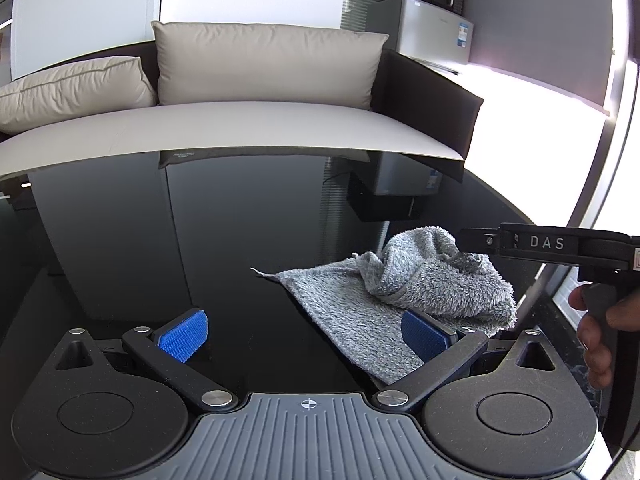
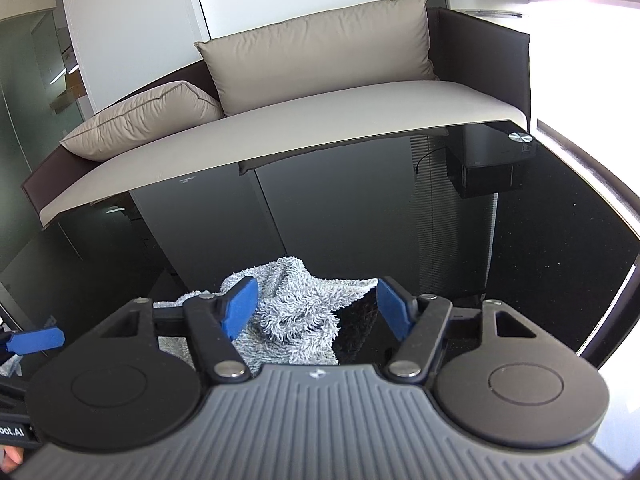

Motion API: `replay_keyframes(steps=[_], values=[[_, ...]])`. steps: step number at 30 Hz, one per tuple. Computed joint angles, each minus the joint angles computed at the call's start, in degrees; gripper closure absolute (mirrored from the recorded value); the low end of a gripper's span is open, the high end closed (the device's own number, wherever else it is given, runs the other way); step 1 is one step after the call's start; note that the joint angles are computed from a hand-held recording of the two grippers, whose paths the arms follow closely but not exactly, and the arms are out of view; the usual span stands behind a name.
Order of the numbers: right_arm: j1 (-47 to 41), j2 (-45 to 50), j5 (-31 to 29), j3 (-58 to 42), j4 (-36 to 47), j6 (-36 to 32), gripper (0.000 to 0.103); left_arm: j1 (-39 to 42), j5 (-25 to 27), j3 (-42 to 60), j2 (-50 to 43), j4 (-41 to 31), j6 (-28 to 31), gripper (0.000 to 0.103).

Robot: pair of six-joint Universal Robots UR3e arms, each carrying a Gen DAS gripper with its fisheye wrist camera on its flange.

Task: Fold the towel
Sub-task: 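Move the right gripper to the grey towel's edge and close on it, then lift the towel edge with the right gripper and lay it out flatter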

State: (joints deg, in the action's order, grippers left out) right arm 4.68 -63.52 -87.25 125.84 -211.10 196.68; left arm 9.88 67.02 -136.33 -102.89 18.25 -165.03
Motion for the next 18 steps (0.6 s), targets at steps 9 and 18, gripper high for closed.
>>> replay_keyframes(steps=[9, 18], values=[[-4.9, -0.5, 6.0, -2.7, 6.8, 6.2, 0.044, -0.8, 0.7, 1.5, -1.1, -0.6, -0.4, 0.001], [-4.1, 0.9, 4.8, -4.3, 8.0, 2.7, 0.095, -1.0, 0.8, 1.9, -1.6, -0.8, -0.3, 0.001]])
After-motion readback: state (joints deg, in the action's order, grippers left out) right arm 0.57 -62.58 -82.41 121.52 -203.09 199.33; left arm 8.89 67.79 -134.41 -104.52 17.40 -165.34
